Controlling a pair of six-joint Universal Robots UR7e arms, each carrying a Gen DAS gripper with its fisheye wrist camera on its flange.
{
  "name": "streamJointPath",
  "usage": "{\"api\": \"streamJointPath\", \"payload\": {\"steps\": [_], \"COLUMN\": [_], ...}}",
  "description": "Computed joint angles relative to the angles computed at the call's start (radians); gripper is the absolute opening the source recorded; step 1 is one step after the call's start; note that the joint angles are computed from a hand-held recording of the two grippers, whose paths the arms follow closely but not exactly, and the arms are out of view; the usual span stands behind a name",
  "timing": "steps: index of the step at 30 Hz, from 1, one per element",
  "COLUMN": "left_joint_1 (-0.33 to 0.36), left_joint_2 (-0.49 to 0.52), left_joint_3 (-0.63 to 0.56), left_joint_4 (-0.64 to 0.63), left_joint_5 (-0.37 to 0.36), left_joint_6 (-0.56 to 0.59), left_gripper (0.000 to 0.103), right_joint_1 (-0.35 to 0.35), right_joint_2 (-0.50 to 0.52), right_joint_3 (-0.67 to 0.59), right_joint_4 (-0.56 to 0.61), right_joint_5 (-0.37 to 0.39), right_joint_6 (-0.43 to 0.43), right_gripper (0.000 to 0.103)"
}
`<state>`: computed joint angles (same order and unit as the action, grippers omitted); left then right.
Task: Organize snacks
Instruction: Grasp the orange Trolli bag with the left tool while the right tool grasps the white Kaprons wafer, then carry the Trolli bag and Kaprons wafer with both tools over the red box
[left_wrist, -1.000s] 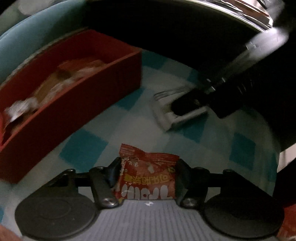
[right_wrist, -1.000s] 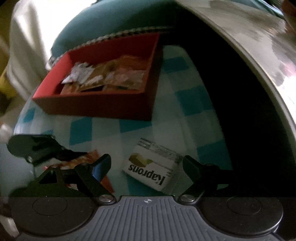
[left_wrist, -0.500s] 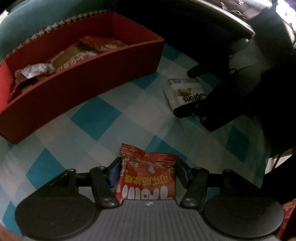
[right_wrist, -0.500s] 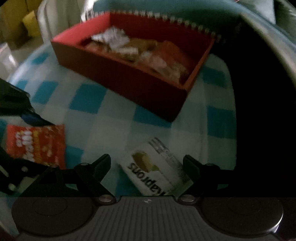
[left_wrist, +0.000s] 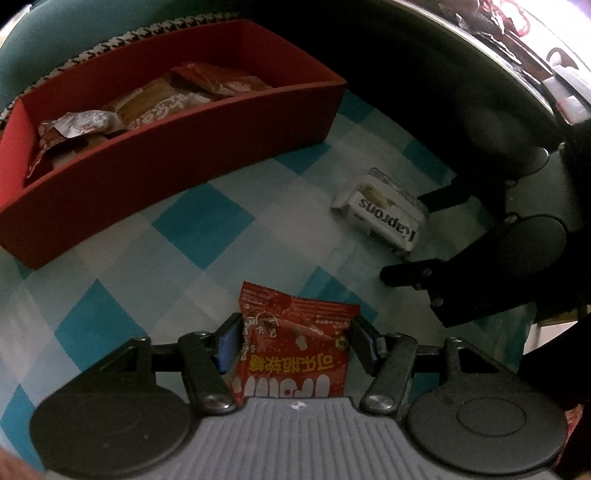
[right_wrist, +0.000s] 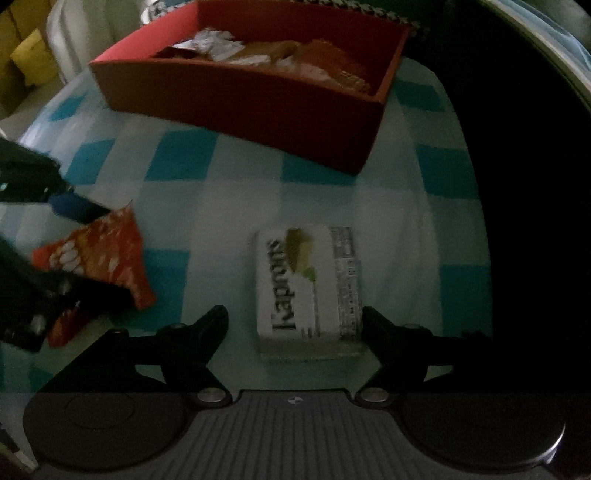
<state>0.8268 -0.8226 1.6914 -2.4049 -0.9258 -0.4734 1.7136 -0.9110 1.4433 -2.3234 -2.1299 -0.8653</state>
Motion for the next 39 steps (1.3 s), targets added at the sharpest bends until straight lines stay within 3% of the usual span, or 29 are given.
{"api": "streamJointPath", "payload": {"steps": [3, 5, 8, 10, 12, 15, 17, 21, 39], "left_joint_1": [-0.005, -0.015, -0.027, -0.042, -0.052, -0.044, -0.047, -0.049, -0.058], "left_joint_2": [0.021, 0.034, 0.047, 0.063, 0.074, 0.057, 0.049, 0.027, -0.017], "left_joint_3": [-0.012, -0.019, -0.004, -0.007, -0.014, -0.011, -0.008, 0.007, 0.029], "left_joint_4": [-0.001, 0.017, -0.007, 0.01, 0.037, 0.027, 0.049, 0.041, -0.03], "left_joint_5": [0.034, 0.057, 0.094, 0.133, 0.163, 0.12, 0.137, 0.146, 0.201], "left_joint_6": [-0.006, 0.009, 0.006, 0.005, 0.003, -0.021, -0.052, -0.087, -0.111], "left_gripper": [0.06, 0.062, 0.065, 0.065, 0.059, 0.053, 0.053, 0.052, 0.052], "right_joint_1": [0.004, 0.004, 0.004, 0.002, 0.006, 0.012, 0.008, 0.017, 0.029], "right_joint_2": [0.01, 0.017, 0.041, 0.046, 0.038, 0.02, 0.009, -0.002, -0.015], "right_joint_3": [-0.008, -0.036, -0.048, -0.044, -0.038, -0.017, -0.026, 0.009, -0.011], "right_joint_4": [-0.015, 0.015, -0.025, -0.029, -0.022, -0.02, 0.038, -0.005, -0.023], "right_joint_5": [-0.004, 0.015, 0.005, 0.003, 0.003, -0.005, 0.021, 0.003, 0.143], "right_joint_6": [0.033, 0.065, 0.015, 0.002, 0.011, 0.015, 0.07, 0.066, 0.168], "right_gripper": [0.082, 0.088, 0.088, 0.086, 0.08, 0.066, 0.066, 0.066, 0.065]}}
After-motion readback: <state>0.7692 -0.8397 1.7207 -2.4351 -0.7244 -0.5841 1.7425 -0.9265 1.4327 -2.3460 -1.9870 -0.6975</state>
